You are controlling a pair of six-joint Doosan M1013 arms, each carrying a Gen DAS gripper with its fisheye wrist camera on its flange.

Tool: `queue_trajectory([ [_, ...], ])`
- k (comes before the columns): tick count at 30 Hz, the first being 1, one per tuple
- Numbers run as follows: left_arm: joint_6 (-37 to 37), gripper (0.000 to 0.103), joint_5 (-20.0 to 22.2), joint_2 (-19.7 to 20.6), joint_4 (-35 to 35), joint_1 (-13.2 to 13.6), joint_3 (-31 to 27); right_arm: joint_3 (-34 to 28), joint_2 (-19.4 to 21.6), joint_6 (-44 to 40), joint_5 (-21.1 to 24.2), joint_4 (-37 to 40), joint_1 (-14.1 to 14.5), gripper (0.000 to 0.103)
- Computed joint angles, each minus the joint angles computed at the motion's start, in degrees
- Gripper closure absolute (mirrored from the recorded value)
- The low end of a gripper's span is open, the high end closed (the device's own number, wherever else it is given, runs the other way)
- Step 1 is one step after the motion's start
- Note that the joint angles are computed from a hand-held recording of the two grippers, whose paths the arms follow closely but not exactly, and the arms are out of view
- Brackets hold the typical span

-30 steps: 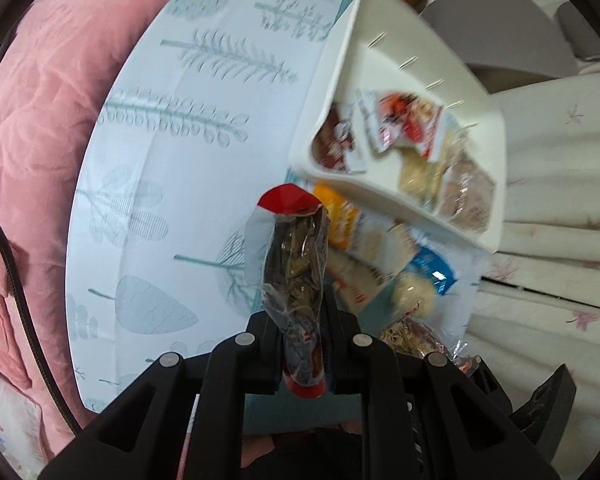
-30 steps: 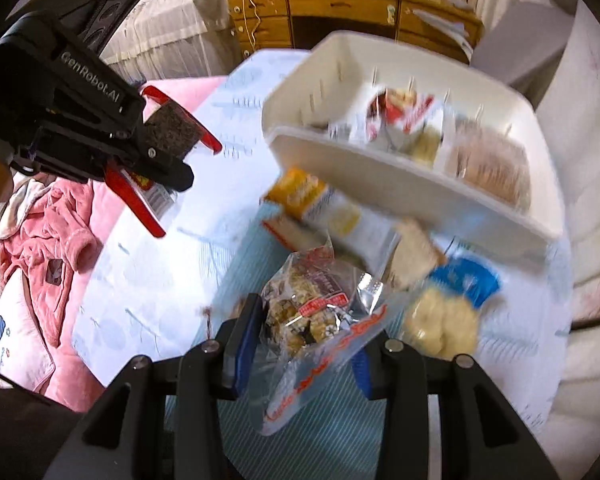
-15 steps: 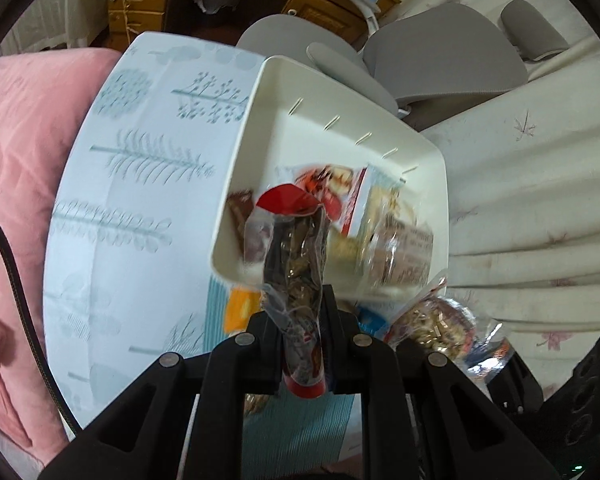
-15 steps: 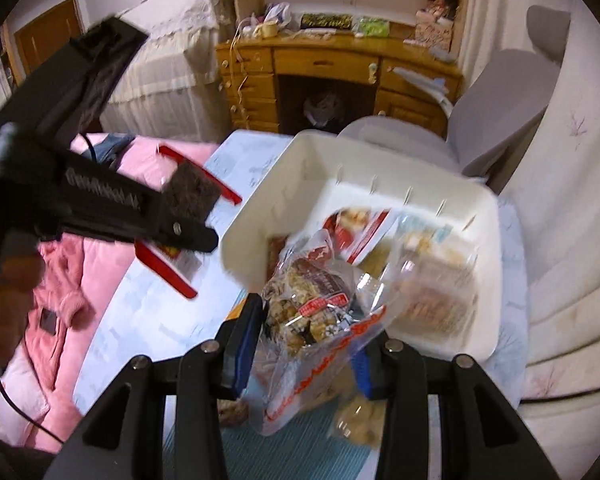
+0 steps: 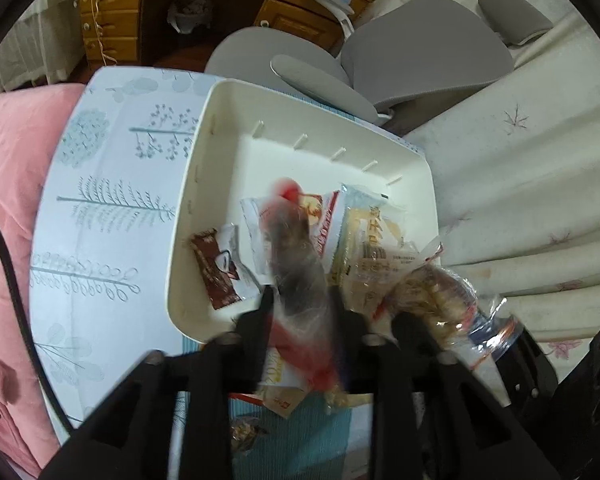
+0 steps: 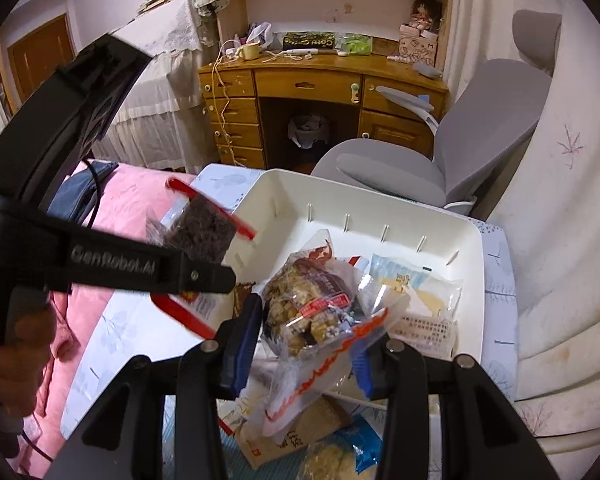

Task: Organize snacks
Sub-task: 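Carry both bags over the white tray and open both tools to release them, then move the left tool to the round nut cake packet while the right tool approaches the puffed-snack bag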

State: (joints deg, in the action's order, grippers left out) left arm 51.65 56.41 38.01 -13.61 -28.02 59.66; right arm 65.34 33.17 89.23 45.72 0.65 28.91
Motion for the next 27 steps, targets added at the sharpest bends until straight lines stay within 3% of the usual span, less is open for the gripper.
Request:
queue_trajectory([
  [4, -1.4, 0.043, -1.2, -0.9, 1.8, -0.2, 1.1, -0.5, 0.2, 0.9, 0.2, -1.0, -0.2, 0.053],
  [6, -2.2, 0.042, -1.8, -1.6, 2.2, -0.3, 2.2, -0.4, 0.1, 1.1, 0.0, -0.3, -0.5, 0.047],
  [15, -7.4, 0.038, -3.7, -5.4, 2.7, -0.7, 8.8, 1.3, -1.2, 0.7, 2.8, 3.8, -1.6, 0.043],
  [24, -13.9, 0.038, -4.5, -8.1, 5.4, -3.0, 13.9, 6.1, -3.6, 0.6, 3.0, 9.3, -3.8, 0.036],
  [27, -18.0, 0.037, -4.9, -8.9, 7.9, -4.5, 15.3, 7.9, -4.3, -0.2, 3.0, 11.5, -4.6, 0.027],
])
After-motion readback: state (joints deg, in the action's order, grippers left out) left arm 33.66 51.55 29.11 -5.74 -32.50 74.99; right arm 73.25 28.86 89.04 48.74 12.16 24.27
